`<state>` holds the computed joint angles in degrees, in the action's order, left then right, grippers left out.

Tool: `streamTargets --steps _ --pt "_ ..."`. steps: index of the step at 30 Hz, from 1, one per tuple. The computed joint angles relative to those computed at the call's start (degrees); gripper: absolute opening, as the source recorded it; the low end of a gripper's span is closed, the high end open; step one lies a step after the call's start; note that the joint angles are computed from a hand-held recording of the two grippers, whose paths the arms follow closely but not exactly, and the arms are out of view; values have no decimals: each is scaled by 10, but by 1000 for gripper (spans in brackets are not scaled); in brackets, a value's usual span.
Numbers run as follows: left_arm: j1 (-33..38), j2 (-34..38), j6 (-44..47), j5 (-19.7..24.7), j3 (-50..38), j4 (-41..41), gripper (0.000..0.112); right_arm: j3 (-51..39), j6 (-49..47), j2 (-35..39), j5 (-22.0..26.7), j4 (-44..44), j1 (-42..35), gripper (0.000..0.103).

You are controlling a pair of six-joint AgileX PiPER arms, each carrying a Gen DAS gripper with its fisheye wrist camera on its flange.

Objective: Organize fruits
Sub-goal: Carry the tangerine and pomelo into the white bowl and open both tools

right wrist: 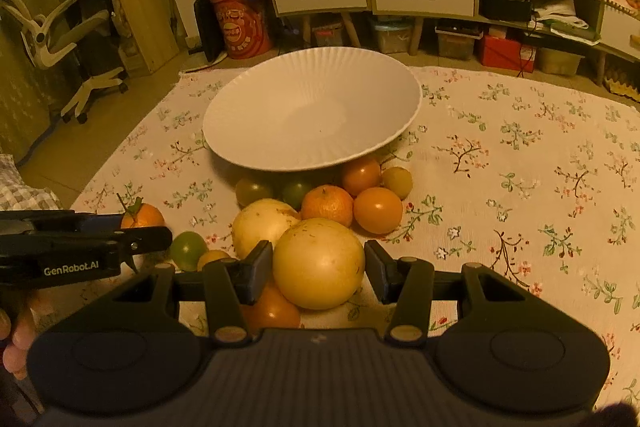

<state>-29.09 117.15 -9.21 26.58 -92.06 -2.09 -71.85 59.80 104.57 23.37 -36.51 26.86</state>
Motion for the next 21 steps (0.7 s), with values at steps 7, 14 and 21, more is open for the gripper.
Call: streamTargets --steps 7,14,21 --pt "-9 5 -12 1 -27 7 41 -24 -20 2 7 31 -11 46" --pt "-26 41 3 15 -113 9 41 -73 -22 18 5 10 -31 46" --pt "-27 157 50 91 -315 -15 41 -146 -182 66 -10 146 -80 46"
